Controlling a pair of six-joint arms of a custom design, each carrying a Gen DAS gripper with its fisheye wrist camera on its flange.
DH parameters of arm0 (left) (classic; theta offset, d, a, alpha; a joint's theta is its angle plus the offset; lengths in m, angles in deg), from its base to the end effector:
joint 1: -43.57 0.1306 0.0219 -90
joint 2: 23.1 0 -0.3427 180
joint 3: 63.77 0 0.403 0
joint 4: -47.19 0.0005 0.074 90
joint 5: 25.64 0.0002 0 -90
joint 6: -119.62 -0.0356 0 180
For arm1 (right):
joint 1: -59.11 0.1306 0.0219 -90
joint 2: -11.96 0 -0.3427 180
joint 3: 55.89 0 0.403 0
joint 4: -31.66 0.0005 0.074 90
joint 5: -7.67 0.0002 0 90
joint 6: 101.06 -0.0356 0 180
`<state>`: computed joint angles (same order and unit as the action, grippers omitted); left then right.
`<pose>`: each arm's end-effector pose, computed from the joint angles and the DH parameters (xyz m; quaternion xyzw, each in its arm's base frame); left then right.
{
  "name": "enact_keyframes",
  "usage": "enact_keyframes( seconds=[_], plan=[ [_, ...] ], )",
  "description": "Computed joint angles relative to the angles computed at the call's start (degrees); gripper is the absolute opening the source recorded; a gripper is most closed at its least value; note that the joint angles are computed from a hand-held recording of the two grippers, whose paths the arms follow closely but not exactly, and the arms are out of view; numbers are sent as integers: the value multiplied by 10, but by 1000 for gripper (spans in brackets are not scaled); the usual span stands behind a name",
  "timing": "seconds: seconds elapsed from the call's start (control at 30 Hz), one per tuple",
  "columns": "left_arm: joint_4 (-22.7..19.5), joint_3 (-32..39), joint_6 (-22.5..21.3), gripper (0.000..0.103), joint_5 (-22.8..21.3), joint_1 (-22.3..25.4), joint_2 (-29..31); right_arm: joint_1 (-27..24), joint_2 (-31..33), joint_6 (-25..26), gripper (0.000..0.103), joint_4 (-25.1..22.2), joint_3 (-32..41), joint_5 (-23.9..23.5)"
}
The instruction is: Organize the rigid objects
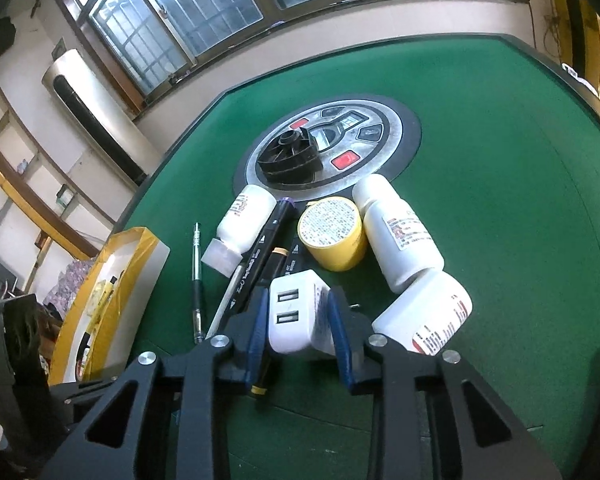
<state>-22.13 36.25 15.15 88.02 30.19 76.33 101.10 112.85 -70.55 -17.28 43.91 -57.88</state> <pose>0.5020 -0.1346 0.3734 0.2682 0.9246 -0.1998 0.1825 0.4248 0.3618 0.3778 0.2112 0.8968 0.1327 0.3655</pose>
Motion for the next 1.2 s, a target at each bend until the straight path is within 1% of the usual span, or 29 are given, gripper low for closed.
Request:
enact_keyframes(
  seconds=[0.1, 0.17, 0.23, 0.27, 0.3, 0.33, 0.4, 0.43, 0.47, 0.53, 0.57, 0.67, 0.73, 0.83, 0.9, 0.97, 1.0, 1.03, 1.07, 1.1, 1.17, 1.2],
  plan=[
    [1, -7, -4, 7, 3, 3, -9, 2, -1, 0, 27, -3, 0, 3],
    [-6, -14, -17, 6, 5, 5, -16, 2, -6, -4, 26, -1, -6, -1],
    [-2, -25, -18, 6, 16, 11, -31, 8, -23, -13, 25, 11, -24, 6],
    [-7, -28, -21, 6, 23, 16, -38, 10, -31, -15, 25, 19, -33, 5],
    [-17, -29, -26, 6, 35, 22, -43, 12, -39, -17, 25, 29, -42, 3],
    [-29, -36, -41, 6, 58, 29, -56, 13, -41, -13, 25, 26, -42, 3],
    [-50, -47, -61, 6, 74, 32, -72, 11, -39, -5, 25, 2, -31, 4],
    [-72, -52, -77, 6, 90, 31, -76, 8, -40, -2, 25, -3, -29, 1],
    [-84, -55, -87, 6, 98, 28, -78, 6, -42, 3, 25, -7, -28, -1],
    [-93, -71, -94, 6, 99, 16, -87, 0, -51, 12, 25, -11, -28, -6],
    [-96, -79, -100, 6, 95, 6, -91, -1, -55, 11, 25, -20, -25, 1],
    [-91, -88, -95, 6, 100, -19, -93, 2, -66, 13, 25, -37, -20, 16],
    [-84, -85, -82, 6, 96, -39, -88, 9, -74, 10, 25, -46, -17, 28],
    [-76, -79, -72, 7, 95, -63, -76, 16, -84, 11, 25, -43, -19, 32],
    [-90, -70, -84, 7, 107, -69, -62, 18, -86, 10, 25, -40, -19, 31],
    [-112, -60, -99, 12, 123, -61, -54, 18, -90, 7, 25, -29, -26, 25],
    [-118, -57, -105, 25, 134, -52, -54, 18, -90, 6, 25, -24, -27, 21],
    [-119, -55, -109, 43, 146, -37, -56, 17, -88, 7, 25, -19, -26, 17],
    [-109, -55, -103, 49, 154, -21, -62, 16, -84, 8, 25, -17, -23, 15],
    [-96, -56, -93, 53, 158, -7, -69, 17, -82, 7, 25, -17, -21, 15],
    [-76, -43, -77, 53, 154, 16, -65, 17, -73, 10, 25, -11, -14, 9],
    [-64, -34, -64, 53, 142, 20, -59, 19, -67, 10, 25, -9, -8, 6]
  ],
)
